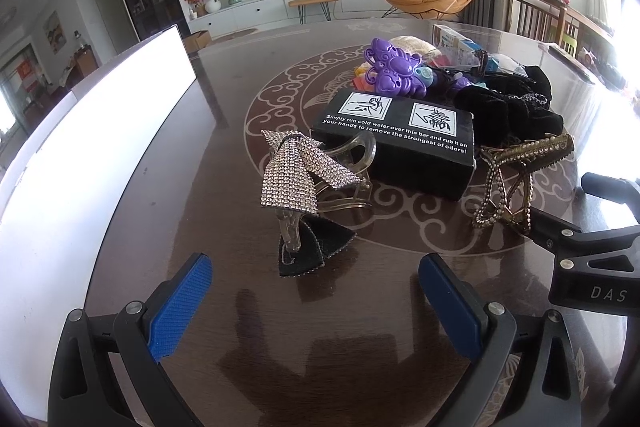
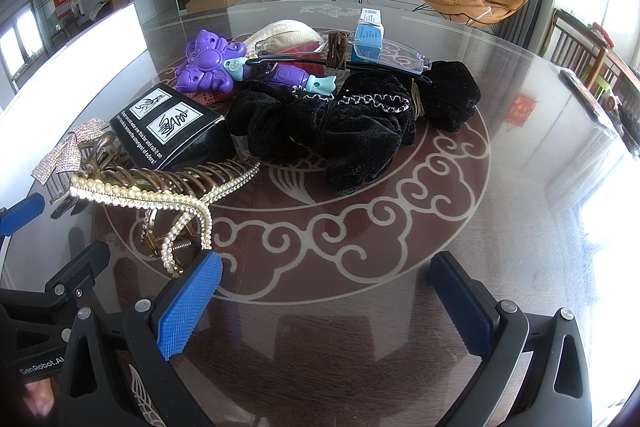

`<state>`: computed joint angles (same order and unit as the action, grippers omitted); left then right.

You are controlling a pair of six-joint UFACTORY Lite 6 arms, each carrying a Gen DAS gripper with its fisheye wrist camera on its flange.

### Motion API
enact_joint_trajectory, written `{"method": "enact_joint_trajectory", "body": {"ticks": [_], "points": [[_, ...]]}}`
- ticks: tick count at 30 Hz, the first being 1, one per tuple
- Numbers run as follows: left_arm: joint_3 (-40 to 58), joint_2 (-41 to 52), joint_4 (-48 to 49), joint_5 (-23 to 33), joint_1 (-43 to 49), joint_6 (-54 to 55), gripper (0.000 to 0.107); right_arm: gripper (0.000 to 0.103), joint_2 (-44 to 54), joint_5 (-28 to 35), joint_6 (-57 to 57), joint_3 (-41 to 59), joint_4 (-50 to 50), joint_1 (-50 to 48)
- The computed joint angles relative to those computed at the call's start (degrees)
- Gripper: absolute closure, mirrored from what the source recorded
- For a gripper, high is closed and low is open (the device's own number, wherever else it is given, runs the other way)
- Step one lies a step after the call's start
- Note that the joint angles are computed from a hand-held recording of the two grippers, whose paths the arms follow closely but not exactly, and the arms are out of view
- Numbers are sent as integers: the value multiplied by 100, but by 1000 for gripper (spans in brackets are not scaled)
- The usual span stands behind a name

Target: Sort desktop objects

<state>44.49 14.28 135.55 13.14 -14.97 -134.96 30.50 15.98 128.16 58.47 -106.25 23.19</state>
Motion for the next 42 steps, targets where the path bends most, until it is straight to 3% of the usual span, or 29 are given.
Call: {"method": "enact_joint_trajectory", "body": {"ticks": [17,42], "points": [[25,14,68,-44,36,-59,4,0,-6,2,-15,-2,19,5],[28,54,-721,138,-155,691,4,0,-15,4,-40,-5,51,12]]}}
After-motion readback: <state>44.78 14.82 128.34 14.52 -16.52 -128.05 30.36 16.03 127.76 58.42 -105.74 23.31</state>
